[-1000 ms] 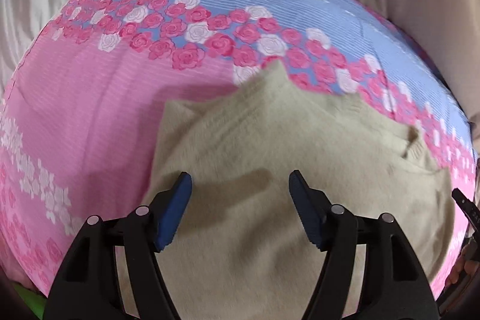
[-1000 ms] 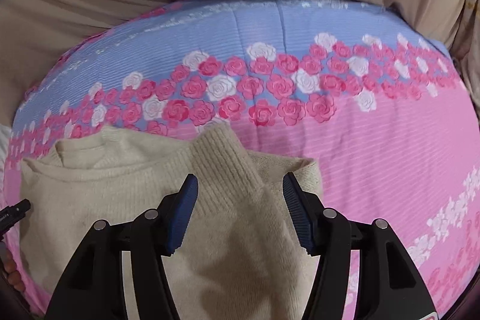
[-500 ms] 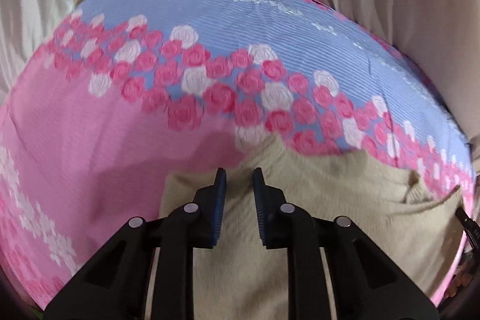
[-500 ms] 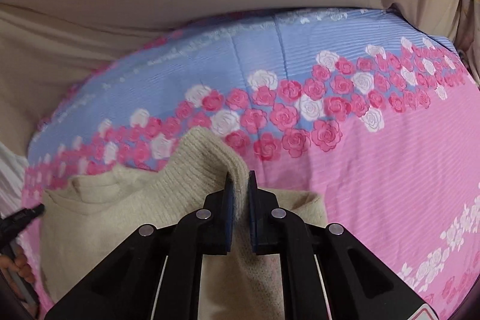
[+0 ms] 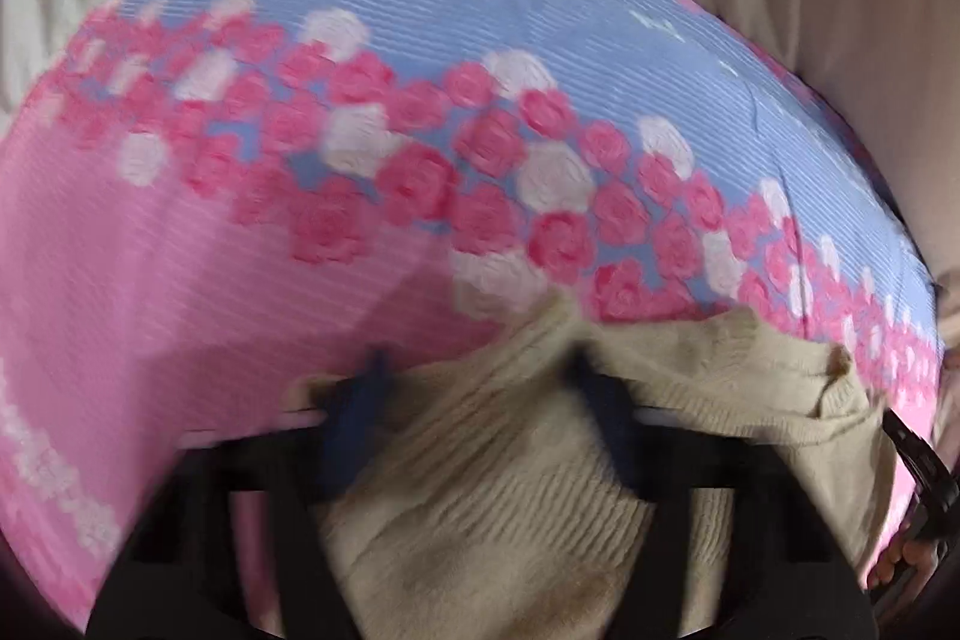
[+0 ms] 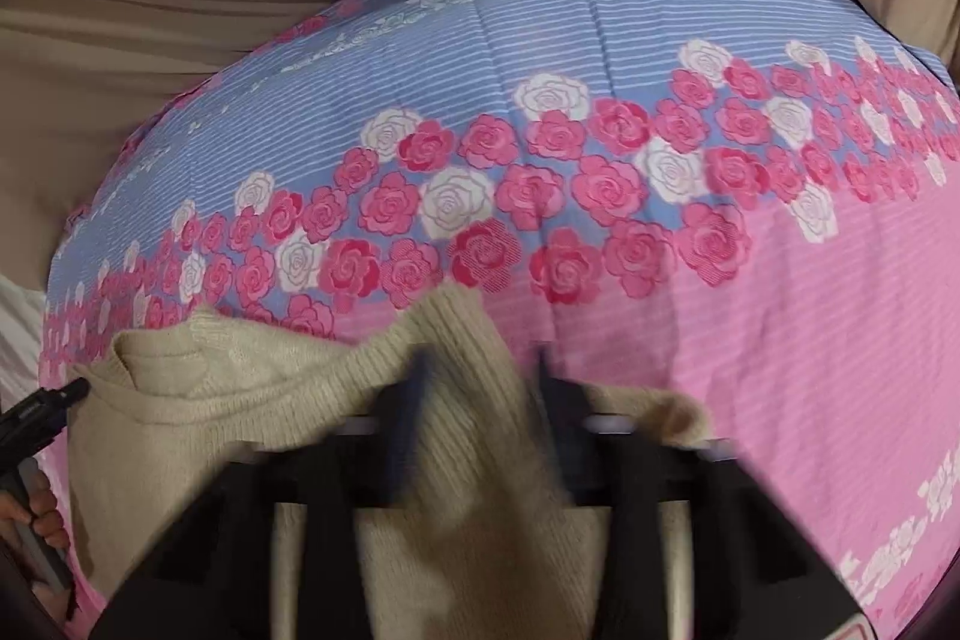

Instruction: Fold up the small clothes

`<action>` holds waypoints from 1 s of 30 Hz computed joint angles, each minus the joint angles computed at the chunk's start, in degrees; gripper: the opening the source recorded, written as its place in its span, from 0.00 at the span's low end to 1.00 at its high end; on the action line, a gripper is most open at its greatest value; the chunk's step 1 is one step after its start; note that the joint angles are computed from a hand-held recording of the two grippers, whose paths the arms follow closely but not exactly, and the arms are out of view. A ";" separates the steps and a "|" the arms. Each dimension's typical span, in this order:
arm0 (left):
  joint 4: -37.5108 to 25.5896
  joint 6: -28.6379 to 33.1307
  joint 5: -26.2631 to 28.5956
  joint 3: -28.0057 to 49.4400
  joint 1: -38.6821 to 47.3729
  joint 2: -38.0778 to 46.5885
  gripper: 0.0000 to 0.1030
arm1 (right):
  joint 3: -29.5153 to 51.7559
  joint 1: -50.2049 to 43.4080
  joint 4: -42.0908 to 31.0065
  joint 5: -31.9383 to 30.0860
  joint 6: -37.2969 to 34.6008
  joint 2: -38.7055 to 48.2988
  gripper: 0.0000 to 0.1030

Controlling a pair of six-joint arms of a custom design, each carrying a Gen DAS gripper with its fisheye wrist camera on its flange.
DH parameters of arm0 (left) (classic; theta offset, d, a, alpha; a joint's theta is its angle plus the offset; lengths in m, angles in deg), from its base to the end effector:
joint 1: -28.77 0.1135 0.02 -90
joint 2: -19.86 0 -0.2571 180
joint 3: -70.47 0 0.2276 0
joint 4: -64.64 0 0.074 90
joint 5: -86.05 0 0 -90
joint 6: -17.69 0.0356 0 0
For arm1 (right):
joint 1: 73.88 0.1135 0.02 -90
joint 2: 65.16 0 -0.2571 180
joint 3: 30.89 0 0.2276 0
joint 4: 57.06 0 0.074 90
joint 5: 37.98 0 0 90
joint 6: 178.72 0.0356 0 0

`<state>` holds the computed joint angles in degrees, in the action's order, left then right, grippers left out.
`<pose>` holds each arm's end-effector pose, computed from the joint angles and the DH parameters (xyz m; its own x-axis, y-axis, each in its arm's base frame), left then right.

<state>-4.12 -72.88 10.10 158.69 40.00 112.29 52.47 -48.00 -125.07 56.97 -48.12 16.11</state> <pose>0.2858 0.0479 0.2499 -0.9366 -0.1958 -0.2905 -0.1285 0.9635 -0.2350 0.2290 0.1077 0.2760 -0.8861 0.2908 -0.3611 0.2284 0.9516 0.2057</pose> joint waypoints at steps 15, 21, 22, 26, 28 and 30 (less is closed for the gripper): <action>-5.66 -1.64 -3.14 11.18 -1.91 5.22 0.15 | 4.33 -3.68 -6.71 3.75 -1.95 -1.06 0.10; -9.10 -1.67 3.51 1.39 -2.20 -15.87 0.36 | 5.71 18.20 -6.58 5.41 10.26 -10.00 0.12; -10.40 -2.29 4.58 -0.02 -4.97 -18.02 0.36 | 5.33 21.87 -4.62 3.71 12.41 -8.06 0.10; -8.65 -9.05 -0.07 -9.25 -19.86 -21.95 0.36 | 5.37 32.45 0.94 2.46 15.76 2.14 0.05; -7.53 -11.79 -1.20 -13.95 -20.93 -22.87 0.36 | 2.42 33.43 -1.69 4.90 18.61 1.61 0.03; -5.57 -10.11 -0.18 -17.08 -18.55 -25.93 0.35 | -4.05 30.71 -5.46 8.17 22.94 -6.82 0.00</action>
